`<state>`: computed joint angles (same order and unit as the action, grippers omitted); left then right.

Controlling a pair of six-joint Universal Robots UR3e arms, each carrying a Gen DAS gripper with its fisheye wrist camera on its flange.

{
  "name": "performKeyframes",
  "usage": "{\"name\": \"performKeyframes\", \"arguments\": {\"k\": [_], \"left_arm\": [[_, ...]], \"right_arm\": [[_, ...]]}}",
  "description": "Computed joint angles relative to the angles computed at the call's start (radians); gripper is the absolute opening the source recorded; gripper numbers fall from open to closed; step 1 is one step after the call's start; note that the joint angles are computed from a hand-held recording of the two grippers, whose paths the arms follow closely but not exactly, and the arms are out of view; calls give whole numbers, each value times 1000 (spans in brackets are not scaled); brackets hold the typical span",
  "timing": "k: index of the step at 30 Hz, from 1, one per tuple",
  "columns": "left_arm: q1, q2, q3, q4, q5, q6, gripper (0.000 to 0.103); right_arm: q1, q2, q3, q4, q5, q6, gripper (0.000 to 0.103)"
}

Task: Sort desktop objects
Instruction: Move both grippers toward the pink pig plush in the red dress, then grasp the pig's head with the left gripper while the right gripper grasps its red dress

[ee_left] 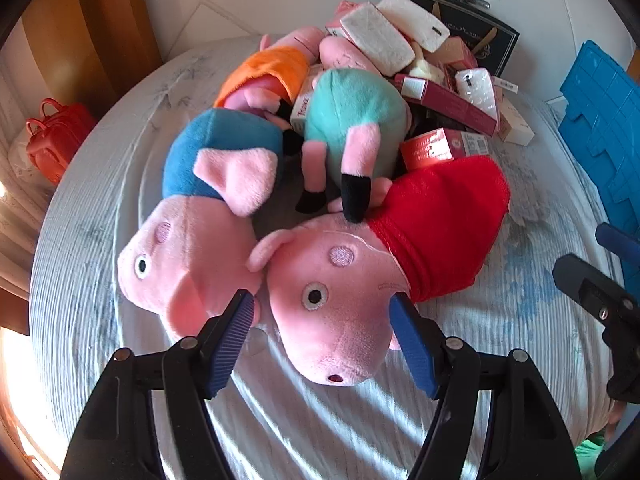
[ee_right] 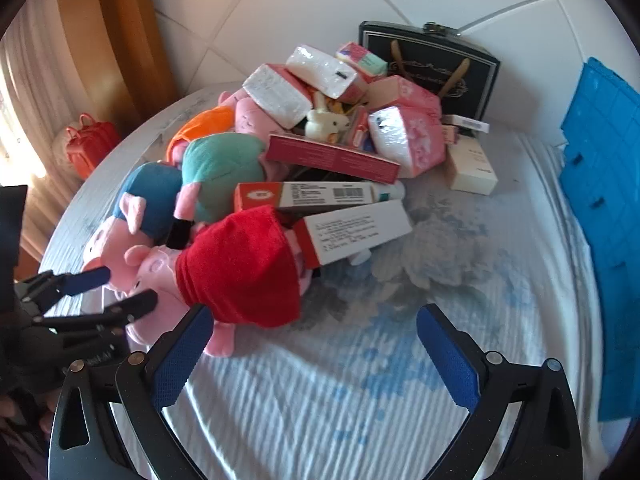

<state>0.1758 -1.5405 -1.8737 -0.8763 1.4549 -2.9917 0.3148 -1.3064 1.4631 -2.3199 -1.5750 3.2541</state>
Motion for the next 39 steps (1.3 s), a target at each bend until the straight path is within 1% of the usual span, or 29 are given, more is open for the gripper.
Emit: {"name": "performKeyframes", "arguments": {"k": [3, 4, 5, 7, 9, 11, 12, 14, 19, 24, 29, 30, 31, 32, 33, 35, 39], "left_arm": [[3, -34, -7, 15, -29, 13, 70], [-3, -43, -5, 26, -26, 11, 70], [-14, -54, 3, 29, -13, 10, 72], [-28, -60, 19, 9, 1, 21, 72], [-44, -60, 17, 16, 27, 22, 72], [-45, -76, 22, 19, 30, 14, 74], [-46, -89, 27, 21, 34, 6, 80], [-57, -126, 36, 42, 49, -5, 85], [-68, -143, 36, 75, 64, -19, 85], [-62, -171, 59, 79, 50, -20, 85], [-65, -200, 54, 130, 47, -1, 84], [-65, -194, 44, 140, 42, 5, 80], [-69, -182, 32, 148, 45, 11, 78], [-75, -170, 19, 161, 52, 20, 75], [-81, -160, 9, 170, 57, 28, 72], [-83, -138, -4, 171, 55, 37, 71], [-74, -70, -41, 155, 33, 44, 70]], "right_arm": [[-31, 65, -33, -1, 122, -1, 103], [-34, 90, -54, 7, 146, -2, 103], [-34, 114, -70, 9, 157, -6, 103], [-31, 158, -117, 37, 172, -12, 103], [-31, 192, -159, 72, 194, -18, 103], [-25, 221, -195, 103, 186, -16, 103], [-24, 234, -207, 111, 186, -17, 103], [-25, 263, -231, 121, 197, -19, 103], [-12, 320, -304, 143, 184, -15, 103], [3, 388, -390, 167, 188, -15, 103], [-12, 415, -395, 136, 240, 11, 103], [-14, 417, -395, 139, 248, 12, 101], [-16, 413, -394, 149, 254, 6, 97], [-18, 402, -383, 147, 269, -1, 85], [-13, 389, -378, 150, 258, -7, 79], [3, 365, -368, 156, 224, -21, 71], [-1, 291, -270, 117, 231, -19, 67]]}}
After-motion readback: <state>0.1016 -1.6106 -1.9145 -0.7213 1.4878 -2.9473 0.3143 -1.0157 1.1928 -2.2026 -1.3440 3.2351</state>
